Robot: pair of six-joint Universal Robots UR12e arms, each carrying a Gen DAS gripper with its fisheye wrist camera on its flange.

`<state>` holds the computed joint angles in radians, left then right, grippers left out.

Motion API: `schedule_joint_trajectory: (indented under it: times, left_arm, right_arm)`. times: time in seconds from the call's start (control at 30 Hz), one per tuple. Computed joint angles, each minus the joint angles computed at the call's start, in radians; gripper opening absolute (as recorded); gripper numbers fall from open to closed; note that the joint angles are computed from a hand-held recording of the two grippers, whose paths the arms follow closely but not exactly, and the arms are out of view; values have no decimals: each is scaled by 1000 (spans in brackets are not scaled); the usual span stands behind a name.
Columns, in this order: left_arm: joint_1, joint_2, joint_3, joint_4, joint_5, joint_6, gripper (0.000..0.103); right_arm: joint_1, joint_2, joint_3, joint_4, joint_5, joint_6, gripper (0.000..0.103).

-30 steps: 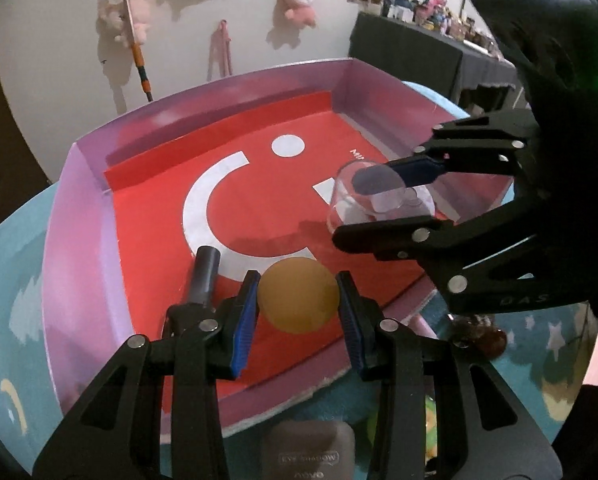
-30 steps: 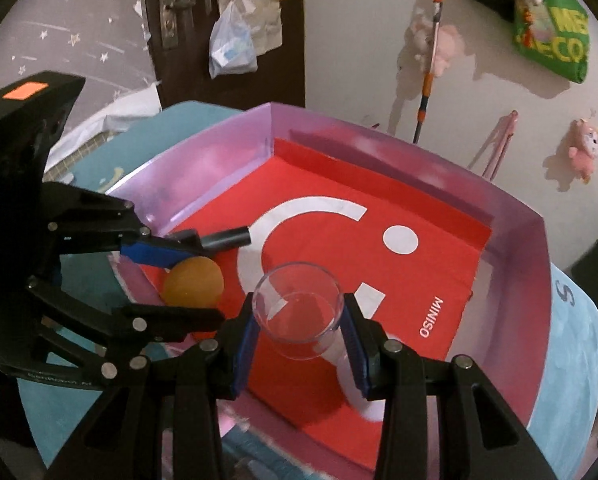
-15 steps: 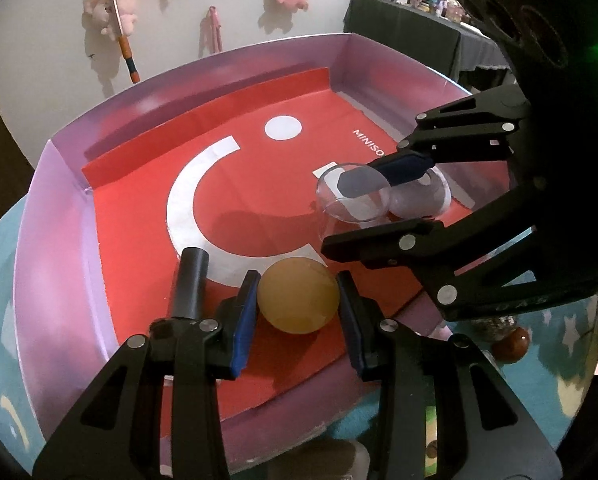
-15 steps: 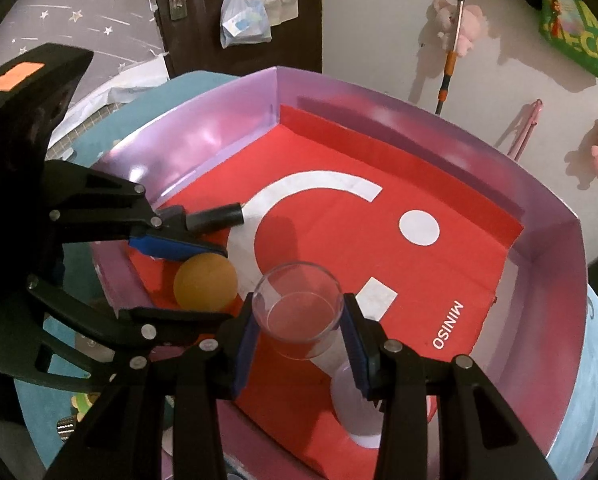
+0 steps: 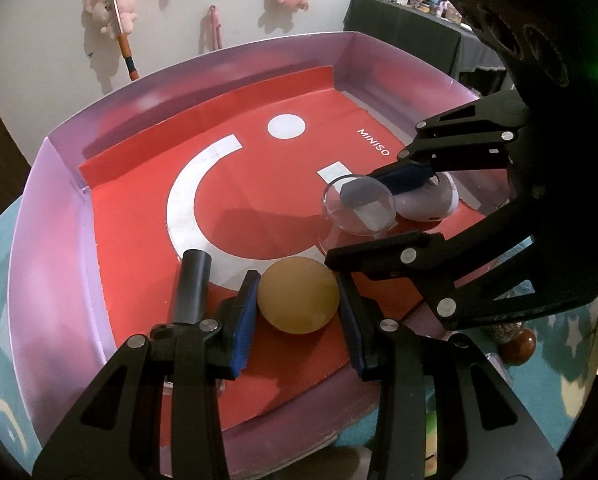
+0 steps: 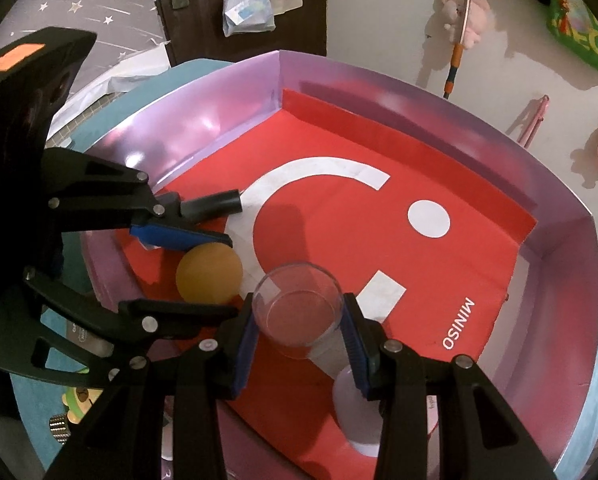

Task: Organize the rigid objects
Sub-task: 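Carry the orange disc and glass cup into the box and lower them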

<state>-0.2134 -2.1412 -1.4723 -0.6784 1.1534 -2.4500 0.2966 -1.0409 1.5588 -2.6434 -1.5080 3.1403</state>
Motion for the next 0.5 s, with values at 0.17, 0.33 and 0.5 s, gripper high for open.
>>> schedule_joint_trajectory:
  times: [0.17, 0.33, 0.5]
  left_arm:
    - [2, 1, 0, -3, -5, 4, 36]
    - [1, 1, 0, -1, -5, 4, 40]
    - [-1, -1, 0, 12, -5, -10, 49]
  right_arm:
    - [-2, 0, -3, 7, 5, -3, 43]
    - [-2, 1, -4, 8, 10, 1, 43]
    - [-4, 0, -4, 13, 15, 1, 43]
